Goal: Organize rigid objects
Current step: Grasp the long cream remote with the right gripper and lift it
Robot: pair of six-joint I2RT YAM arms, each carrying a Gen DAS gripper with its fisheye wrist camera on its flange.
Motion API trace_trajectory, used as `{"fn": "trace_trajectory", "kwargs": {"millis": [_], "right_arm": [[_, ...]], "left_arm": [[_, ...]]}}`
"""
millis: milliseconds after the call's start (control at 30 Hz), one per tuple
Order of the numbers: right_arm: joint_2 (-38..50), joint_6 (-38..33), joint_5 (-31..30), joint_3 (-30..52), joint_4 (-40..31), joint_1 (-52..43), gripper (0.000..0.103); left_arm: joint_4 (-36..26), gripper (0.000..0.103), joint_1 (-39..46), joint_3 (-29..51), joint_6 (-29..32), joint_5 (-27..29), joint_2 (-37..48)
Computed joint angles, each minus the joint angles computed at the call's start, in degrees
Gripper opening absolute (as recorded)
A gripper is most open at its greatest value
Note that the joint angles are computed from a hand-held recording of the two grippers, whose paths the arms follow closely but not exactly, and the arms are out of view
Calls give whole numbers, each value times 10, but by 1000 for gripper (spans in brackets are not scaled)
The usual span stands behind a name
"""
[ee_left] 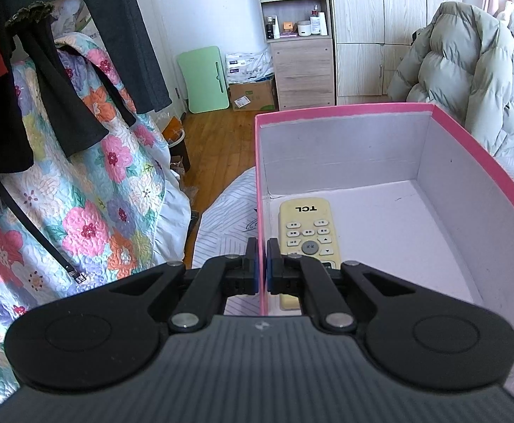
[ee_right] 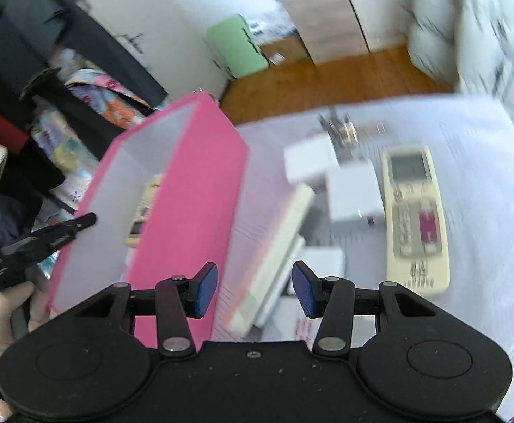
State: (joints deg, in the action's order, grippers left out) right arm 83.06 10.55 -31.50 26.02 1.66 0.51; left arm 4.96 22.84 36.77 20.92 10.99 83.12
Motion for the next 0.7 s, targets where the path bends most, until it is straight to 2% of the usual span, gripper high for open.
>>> {"fn": "trace_trajectory", "kwargs": {"millis": [100, 233, 300, 433, 533, 600, 700], "right_arm": [[50, 22, -10, -13, 59, 9, 53], [81, 33, 85, -21, 143, 60, 53], [101, 27, 116, -4, 159, 75, 53], [183, 13, 101, 66, 161, 72, 54], [230, 31, 82, 90, 195, 66, 53], [229, 20, 78, 82, 222, 65, 29], [203, 31, 57, 38, 301, 59, 24]], "left_arm": [[1, 3, -3, -3, 0, -4, -3], [1, 4, -6, -4, 1, -9, -6], [1, 4, -7, -5, 2, -10, -7], [0, 4, -8, -6, 1, -11, -8], [1, 4, -9, -6, 1, -12, -8], [-1, 4, -7, -5, 3, -12, -10], [-1, 4, -8, -5, 1, -13, -9]]}}
